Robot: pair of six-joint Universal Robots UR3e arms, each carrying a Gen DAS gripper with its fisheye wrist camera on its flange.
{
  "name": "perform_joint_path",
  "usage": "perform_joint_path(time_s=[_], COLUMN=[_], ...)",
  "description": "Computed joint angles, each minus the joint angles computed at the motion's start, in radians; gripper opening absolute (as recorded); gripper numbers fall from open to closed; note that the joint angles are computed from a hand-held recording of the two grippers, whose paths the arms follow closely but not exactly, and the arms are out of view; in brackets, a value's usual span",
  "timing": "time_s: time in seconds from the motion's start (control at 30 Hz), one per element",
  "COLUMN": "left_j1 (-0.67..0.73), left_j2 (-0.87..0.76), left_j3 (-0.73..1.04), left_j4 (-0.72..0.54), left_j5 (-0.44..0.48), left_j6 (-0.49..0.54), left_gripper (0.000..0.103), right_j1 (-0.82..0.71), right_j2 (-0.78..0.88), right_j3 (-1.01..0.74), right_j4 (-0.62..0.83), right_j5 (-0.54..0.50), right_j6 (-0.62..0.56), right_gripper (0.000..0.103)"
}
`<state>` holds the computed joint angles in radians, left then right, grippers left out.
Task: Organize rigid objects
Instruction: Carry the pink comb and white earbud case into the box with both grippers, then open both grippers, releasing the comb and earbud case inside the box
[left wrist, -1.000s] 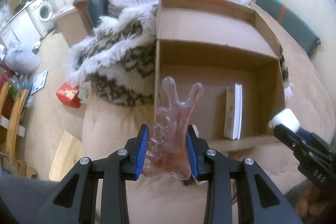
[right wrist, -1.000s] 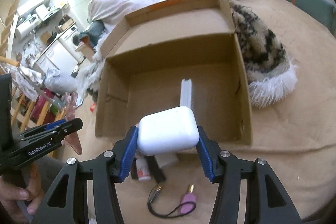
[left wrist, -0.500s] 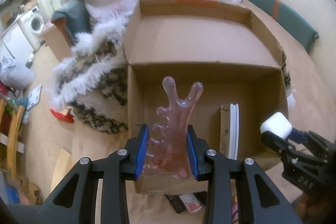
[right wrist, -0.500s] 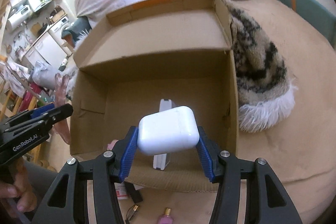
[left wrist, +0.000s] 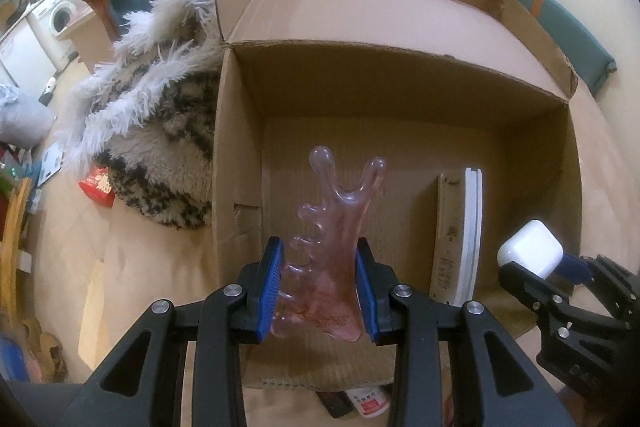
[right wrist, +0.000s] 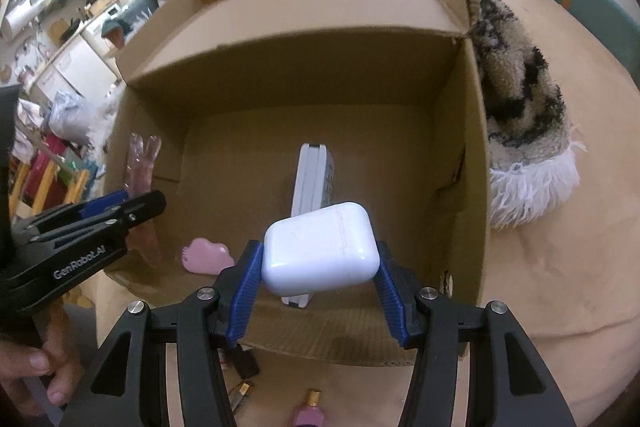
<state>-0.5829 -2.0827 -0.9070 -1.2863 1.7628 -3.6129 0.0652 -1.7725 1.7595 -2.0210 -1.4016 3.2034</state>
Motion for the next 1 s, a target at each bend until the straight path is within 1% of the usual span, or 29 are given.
perform_joint_path(time_s=[0.1,0.23,0.53,0.93,1.0], left_j1=[-0.001,0.007,0.002,0.0,0.003], left_j2=[0.001,0.002,-0.011,-0.011,-0.011], left_j3=[-0.014,-0.025,-0.057,-0.076,-0.069], left_j4=[0.004,0.001,0.036,0.052,0.044], left_j5=[0.003,-0.024,-0.035,-0.024,-0.025], left_j6=[-0.01,-0.022,-0.011,-0.013,-0.012], left_gripper=[0.032,0.032,0.032,0.032,0.032], right_j1=[0.003,0.008,0.031,0.015,0.005], right_j2=[0.014,0.032,0.073,0.064,0.058], right_j3=[-0.002,-0.007,-0.021,-0.014,-0.011], right_j4=[0.004,0.004,-0.007,-0.012,-0.013], right_j5=[-0.011,-0.022,-0.039,-0.028,-0.011], right_j6=[0.007,0.016,0.043,0.042,0.044], right_gripper=[0.057,0.057,0.057,0.057,0.057])
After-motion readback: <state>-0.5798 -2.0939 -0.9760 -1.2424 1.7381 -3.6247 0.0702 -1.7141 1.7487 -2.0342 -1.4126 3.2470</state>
